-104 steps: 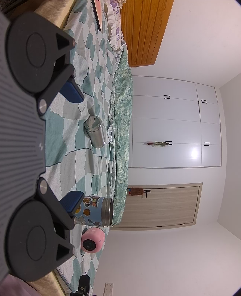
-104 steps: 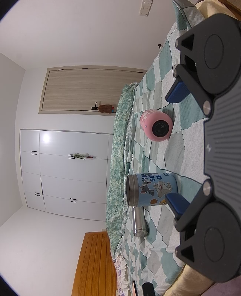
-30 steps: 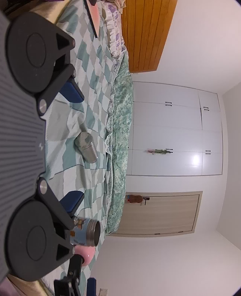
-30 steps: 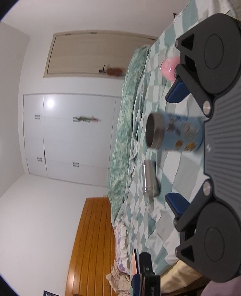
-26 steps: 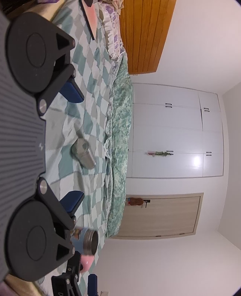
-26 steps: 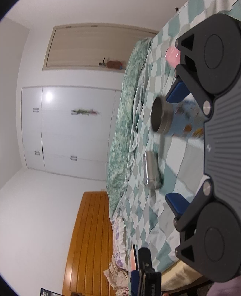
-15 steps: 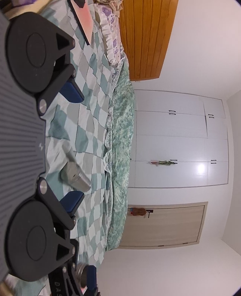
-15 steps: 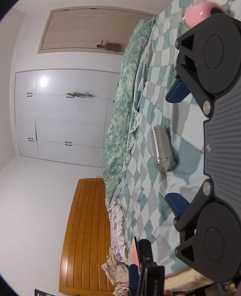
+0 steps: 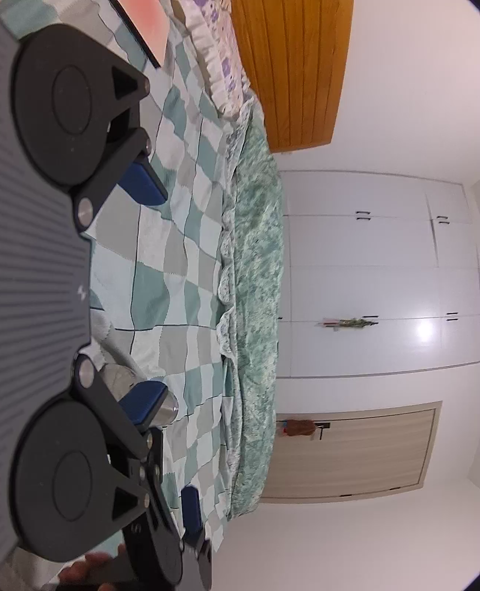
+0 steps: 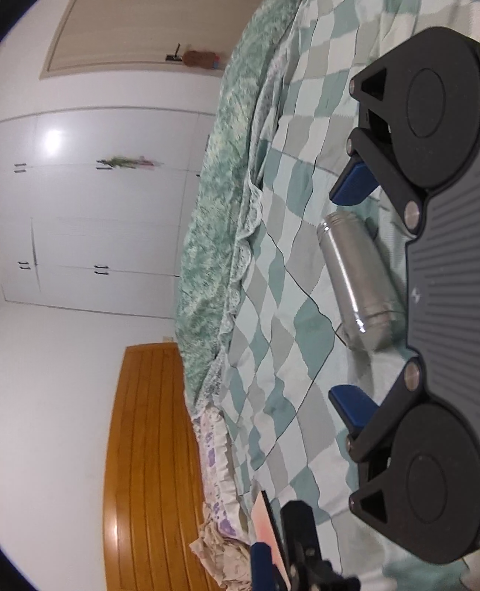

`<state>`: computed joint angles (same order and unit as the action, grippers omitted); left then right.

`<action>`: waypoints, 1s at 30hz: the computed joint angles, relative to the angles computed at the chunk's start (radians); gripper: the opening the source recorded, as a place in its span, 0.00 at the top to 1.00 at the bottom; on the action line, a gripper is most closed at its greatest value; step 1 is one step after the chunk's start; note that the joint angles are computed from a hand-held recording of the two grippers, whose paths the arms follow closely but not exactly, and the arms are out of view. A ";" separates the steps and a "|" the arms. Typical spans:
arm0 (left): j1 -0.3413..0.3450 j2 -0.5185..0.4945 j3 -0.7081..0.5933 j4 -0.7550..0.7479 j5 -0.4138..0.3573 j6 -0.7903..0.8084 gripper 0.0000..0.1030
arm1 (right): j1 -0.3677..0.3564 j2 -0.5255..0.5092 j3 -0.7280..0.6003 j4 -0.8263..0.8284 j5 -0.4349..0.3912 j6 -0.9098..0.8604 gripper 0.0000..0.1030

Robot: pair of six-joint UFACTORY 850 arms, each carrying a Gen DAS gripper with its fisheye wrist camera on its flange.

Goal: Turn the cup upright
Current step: 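Move the right gripper toward the silver tumbler lying on the blanket, then close the right gripper around the silver tumbler's body and lift it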

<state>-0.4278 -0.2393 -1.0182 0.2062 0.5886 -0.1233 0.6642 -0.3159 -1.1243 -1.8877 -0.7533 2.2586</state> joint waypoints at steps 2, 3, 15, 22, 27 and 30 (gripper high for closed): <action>0.002 -0.033 -0.045 0.026 -0.028 -0.020 0.00 | -0.038 -0.022 -0.032 -0.003 0.051 -0.017 0.00; 0.003 -0.052 -0.068 0.044 -0.042 -0.032 0.00 | -0.055 -0.033 -0.049 0.005 0.077 -0.035 0.00; 0.011 -0.231 -0.297 0.191 -0.208 -0.130 0.00 | -0.193 -0.225 -0.360 0.695 0.277 -0.624 0.00; 0.025 -0.291 -0.381 0.371 -0.285 -0.310 0.00 | -0.211 -0.296 -0.471 1.040 0.238 -0.825 0.00; 0.029 -0.298 -0.386 0.429 -0.306 -0.369 0.00 | -0.232 -0.349 -0.545 1.296 0.227 -0.964 0.09; 0.032 -0.297 -0.383 0.458 -0.309 -0.392 0.00 | -0.230 -0.384 -0.596 1.372 0.187 -1.032 0.15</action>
<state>-0.3959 -0.5361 -1.4014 0.6645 0.2797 -0.5157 0.4338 -0.7000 -1.7199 -0.5160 -0.5658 1.2265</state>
